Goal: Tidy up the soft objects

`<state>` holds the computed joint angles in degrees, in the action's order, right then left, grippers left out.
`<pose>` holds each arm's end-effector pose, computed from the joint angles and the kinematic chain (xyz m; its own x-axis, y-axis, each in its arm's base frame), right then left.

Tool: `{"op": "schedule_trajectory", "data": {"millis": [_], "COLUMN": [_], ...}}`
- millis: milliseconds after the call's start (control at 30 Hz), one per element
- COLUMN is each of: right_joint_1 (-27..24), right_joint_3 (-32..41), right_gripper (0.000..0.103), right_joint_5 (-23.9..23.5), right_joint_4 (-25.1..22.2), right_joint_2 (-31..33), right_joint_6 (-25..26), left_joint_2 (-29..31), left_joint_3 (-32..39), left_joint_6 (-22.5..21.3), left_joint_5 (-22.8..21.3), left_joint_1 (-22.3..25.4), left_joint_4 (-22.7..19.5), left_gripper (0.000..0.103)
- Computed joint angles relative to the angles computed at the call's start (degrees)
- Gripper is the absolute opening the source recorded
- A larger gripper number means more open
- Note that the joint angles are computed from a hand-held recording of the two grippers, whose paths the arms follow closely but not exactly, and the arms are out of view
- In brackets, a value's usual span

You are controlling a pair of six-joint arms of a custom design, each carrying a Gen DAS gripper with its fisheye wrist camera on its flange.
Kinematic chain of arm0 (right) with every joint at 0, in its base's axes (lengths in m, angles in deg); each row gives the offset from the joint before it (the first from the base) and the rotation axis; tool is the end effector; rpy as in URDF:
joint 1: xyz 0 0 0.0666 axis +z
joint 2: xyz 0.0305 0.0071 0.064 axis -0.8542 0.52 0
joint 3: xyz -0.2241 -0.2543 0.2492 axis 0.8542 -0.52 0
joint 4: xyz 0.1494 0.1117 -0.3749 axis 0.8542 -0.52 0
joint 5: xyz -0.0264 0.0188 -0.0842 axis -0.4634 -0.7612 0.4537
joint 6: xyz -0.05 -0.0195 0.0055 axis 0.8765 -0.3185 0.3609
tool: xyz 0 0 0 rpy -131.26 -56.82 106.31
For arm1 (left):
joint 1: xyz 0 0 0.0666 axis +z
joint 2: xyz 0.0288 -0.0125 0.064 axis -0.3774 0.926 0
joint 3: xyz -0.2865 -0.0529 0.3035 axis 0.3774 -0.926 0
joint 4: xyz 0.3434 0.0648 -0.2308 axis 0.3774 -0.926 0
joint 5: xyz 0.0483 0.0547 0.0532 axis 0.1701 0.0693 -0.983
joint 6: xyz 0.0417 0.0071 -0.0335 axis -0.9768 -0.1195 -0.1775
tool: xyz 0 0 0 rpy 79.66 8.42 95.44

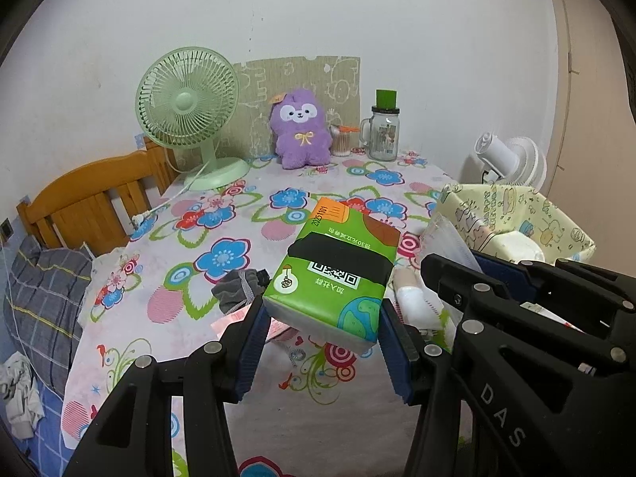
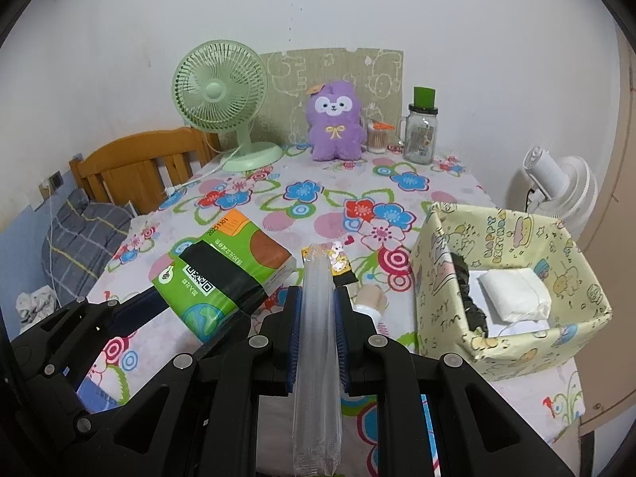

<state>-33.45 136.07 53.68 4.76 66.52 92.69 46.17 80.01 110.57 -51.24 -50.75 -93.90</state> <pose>0.5479 0.2661 0.4933 -0.5555 -0.3673 -0.7460 -0.6167 0.7838 0.0733 0.4691 -0.2320 0.4673 -0.5920 -0.1623 -0.7894 -0.3120 0.9493 0.0388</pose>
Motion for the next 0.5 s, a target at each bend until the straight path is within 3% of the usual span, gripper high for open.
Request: {"op": "schedule_trajectory", "data": {"millis": [500], "right_joint_1": [-1.8], "right_joint_3": [3.6], "right_gripper": [0.019], "right_joint_5": [-0.3], "right_joint_4": [-1.4], "right_joint_2": [0.6], "right_joint_6": [0.1], "left_joint_2": [1.8], "left_joint_3": [4.7], "left_joint_6": [-1.8], "left_joint_5": [-0.3], "left_joint_1": [-0.7], "left_joint_4": [-0.7], "left_gripper": [0.055]}}
